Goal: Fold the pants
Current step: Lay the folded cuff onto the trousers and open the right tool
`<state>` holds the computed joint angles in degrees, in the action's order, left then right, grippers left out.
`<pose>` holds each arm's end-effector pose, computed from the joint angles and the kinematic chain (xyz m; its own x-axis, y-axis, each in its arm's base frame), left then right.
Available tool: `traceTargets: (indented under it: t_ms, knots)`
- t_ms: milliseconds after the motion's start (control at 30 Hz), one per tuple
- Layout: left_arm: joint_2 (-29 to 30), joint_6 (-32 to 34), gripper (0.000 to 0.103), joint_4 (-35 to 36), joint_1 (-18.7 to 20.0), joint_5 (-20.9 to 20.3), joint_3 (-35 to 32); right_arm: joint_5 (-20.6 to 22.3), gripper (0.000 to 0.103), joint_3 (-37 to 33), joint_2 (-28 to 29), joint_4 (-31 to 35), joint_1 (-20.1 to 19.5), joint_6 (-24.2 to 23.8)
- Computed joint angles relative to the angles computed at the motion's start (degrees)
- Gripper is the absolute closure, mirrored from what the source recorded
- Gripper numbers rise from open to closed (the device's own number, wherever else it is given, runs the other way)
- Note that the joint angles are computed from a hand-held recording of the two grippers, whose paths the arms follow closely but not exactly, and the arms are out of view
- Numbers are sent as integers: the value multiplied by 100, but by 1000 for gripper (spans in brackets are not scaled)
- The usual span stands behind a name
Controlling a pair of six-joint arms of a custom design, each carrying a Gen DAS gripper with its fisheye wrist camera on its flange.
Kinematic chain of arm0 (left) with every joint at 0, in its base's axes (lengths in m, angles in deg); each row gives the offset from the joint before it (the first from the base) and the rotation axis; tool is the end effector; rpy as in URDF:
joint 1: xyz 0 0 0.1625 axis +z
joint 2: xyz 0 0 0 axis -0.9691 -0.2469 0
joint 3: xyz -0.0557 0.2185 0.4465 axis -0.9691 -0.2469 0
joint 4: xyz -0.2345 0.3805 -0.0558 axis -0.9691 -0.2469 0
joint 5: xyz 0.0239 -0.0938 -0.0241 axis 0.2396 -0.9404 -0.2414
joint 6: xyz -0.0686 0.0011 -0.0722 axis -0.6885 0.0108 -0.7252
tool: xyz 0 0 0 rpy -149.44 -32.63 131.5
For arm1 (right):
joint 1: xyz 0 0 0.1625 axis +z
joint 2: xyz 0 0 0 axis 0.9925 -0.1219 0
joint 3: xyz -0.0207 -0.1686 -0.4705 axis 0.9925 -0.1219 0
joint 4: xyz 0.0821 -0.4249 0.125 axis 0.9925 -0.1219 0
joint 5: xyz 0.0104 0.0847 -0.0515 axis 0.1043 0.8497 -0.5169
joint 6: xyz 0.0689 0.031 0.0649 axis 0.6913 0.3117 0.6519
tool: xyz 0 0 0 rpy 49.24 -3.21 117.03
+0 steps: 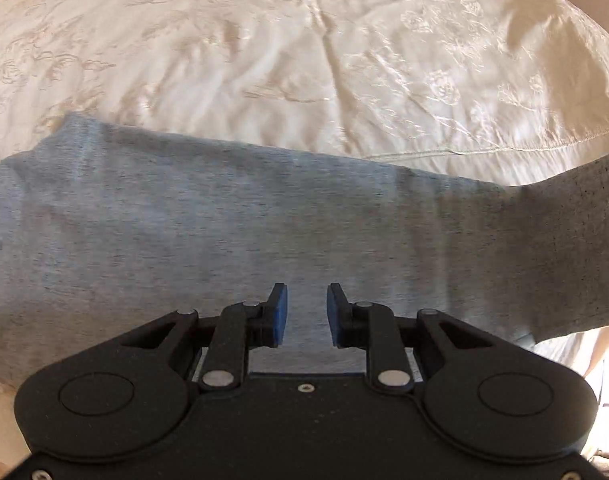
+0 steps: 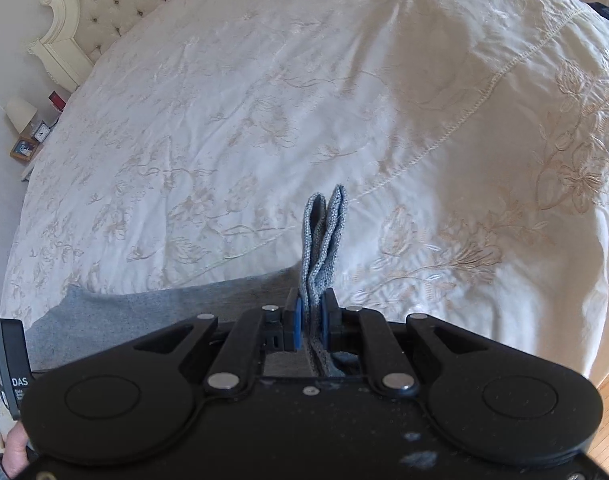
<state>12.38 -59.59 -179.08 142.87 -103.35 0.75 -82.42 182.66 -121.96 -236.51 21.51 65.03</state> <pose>-0.1421 -0.8281 0.3173 -0.7586 0.3089 -0.5736 0.3800 0.9250 -0.0046 0.2505 -0.7018 0.2369 -0.8206 0.4260 0.3810 0.0942 0.7583 -0.6451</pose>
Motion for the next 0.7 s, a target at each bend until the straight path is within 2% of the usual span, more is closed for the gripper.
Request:
traceTargets:
  t_ms: [133, 267, 400, 500, 600, 667, 700]
  knots:
    - [-170, 274, 72, 191, 296, 66, -238, 109, 92, -695, 607, 240, 410, 233]
    - [-230, 605, 72, 315, 548, 288, -471, 527, 92, -1582, 1473, 429, 700, 375]
    - [-256, 943, 73, 393, 717, 483, -692, 882, 92, -2455, 2414, 603, 801, 542]
    - [-268, 1102, 73, 482, 806, 533, -846, 807, 92, -3128, 3102, 879, 825, 665]
    - [-302, 1189, 73, 490, 852, 493, -893, 640, 84, -3654, 3617, 1126, 827, 701]
    - [-321, 1242, 73, 506, 867, 444, -899, 961, 75, -3650, 3728, 812, 766, 602]
    - [-324, 1257, 73, 510, 866, 411, -894, 1126, 75, -3620, 3740, 680, 753, 543]
